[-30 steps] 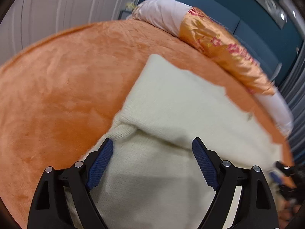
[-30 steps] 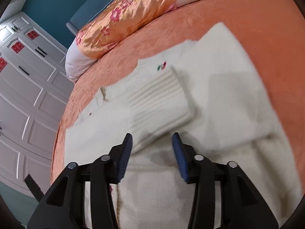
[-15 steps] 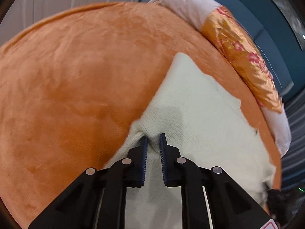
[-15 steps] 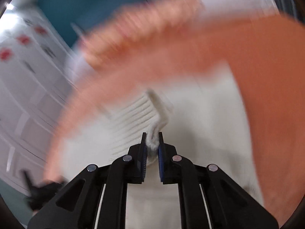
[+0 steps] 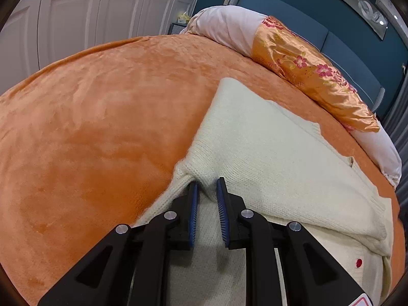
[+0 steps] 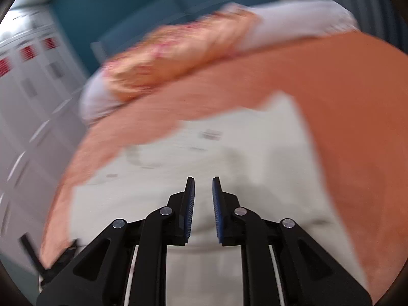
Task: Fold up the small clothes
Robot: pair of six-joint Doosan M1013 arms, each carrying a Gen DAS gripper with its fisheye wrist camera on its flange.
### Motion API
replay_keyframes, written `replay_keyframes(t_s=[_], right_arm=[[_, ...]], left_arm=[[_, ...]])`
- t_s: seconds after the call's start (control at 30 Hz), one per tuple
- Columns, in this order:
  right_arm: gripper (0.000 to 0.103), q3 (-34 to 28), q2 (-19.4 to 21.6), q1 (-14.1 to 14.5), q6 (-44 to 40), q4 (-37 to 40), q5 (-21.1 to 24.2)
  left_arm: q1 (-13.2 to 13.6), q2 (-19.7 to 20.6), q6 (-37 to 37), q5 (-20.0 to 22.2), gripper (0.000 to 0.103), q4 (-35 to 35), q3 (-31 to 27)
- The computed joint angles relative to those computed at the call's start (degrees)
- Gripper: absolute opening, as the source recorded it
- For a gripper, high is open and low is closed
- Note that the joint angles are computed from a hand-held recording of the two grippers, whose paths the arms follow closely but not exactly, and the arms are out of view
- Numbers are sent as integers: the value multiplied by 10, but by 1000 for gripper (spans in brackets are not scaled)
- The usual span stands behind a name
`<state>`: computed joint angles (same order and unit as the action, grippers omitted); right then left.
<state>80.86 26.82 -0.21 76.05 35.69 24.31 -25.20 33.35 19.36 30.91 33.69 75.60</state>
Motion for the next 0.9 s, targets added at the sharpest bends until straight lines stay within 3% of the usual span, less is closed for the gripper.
replay_keyframes(t_s=[0.07, 0.13, 0.27, 0.53, 0.67, 0.77, 0.83, 0.9], right_arm=[[13, -63, 34, 23, -90, 22, 96], [13, -115, 66, 44, -101, -7, 155], [9, -227, 139, 78, -39, -86, 243], [0, -427, 261, 90, 106, -136, 372], [0, -384, 233, 89, 91, -123, 325], [10, -230, 139, 67, 40, -69, 192], [22, -155, 93, 48, 37, -60, 139], [32, -88, 54, 26, 83, -99, 89]], left_arm=[[0, 1, -2, -3, 18, 1, 0], [0, 1, -6, -5, 18, 5, 0], [1, -1, -13, -15, 18, 9, 5], [2, -3, -30, -35, 18, 23, 15], [1, -4, -33, -39, 19, 26, 18], [1, -4, -35, -39, 19, 28, 18], [1, -4, -34, -38, 19, 27, 18], [0, -3, -33, -34, 19, 28, 17]])
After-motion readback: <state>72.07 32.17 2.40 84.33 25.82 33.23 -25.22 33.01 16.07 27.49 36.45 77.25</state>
